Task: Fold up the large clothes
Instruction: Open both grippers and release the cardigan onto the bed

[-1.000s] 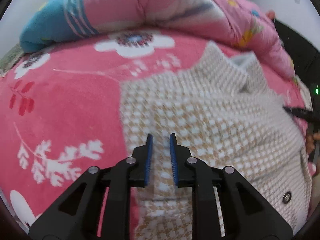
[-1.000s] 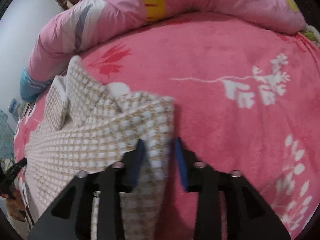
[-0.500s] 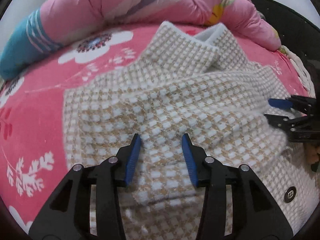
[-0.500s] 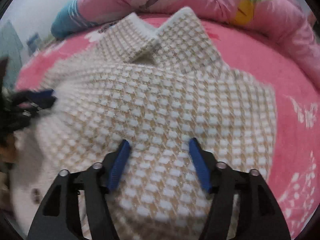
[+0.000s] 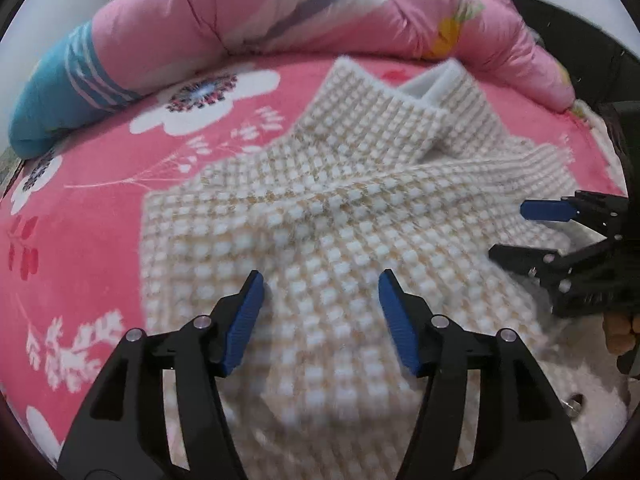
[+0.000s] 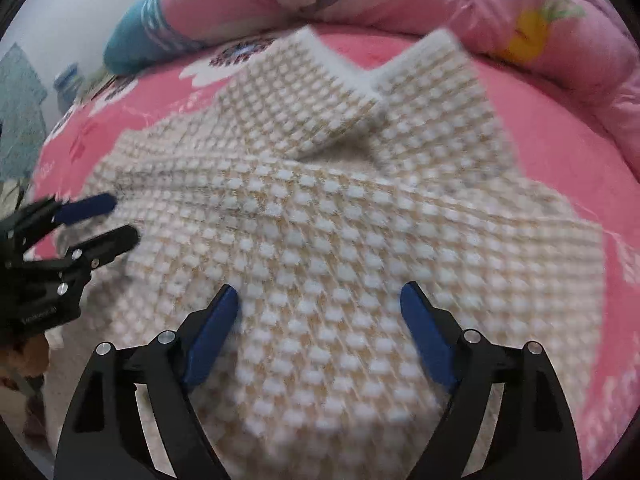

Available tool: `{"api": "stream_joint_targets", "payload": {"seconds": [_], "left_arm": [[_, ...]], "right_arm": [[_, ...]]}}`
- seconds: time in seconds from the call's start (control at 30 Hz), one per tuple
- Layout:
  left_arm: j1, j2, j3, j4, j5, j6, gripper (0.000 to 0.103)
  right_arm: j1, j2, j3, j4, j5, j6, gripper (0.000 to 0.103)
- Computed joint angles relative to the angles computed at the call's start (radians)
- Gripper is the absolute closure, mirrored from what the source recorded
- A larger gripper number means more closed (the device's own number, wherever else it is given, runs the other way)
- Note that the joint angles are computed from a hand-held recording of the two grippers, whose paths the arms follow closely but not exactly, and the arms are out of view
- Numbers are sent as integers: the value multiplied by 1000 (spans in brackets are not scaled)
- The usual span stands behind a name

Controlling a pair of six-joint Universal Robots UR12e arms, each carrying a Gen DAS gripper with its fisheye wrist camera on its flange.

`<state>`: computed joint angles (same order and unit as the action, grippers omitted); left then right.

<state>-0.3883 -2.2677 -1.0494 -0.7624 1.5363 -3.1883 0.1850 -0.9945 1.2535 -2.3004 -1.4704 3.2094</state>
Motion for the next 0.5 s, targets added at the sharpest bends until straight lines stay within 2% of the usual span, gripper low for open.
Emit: {"api": "stream_joint_targets", "payload": {"seconds": [0.03, 0.07, 0.1, 0.17, 0.2, 0.23, 0.3, 0.37, 0.43, 0.5], "left_arm": [[3, 15, -22, 15, -14, 8, 43], [3, 44, -63, 38, -13, 23, 37], [0, 62, -90, 49, -1, 31, 34], [-1, 89, -137, 40, 24, 27, 28], [0, 90, -146, 14, 33, 15, 28], [0, 87, -154, -2, 38, 8, 26], [-9, 87, -173, 52, 69, 19, 26], [-27, 100, -181, 63, 130, 19, 26], [-27, 132, -214, 86, 112, 4, 25], [-35, 175, -266, 125, 147, 0, 20]], "right_arm": [[-6, -19, 19, -8, 19, 0, 22], [-12, -48, 58, -42, 53, 0, 22], [-13, -71, 89, -68, 49, 5, 22], [-7, -109, 148, -114, -35, 19, 20], [-4, -111, 162, -108, -82, 32, 15], [-6, -102, 166, -84, -96, 48, 13], [-13, -102, 191, -115, -78, 43, 12], [-1, -115, 179, -88, -122, 80, 12], [4, -155, 206, -111, -109, 99, 12], [19, -203, 258, -170, -121, 85, 11]]}}
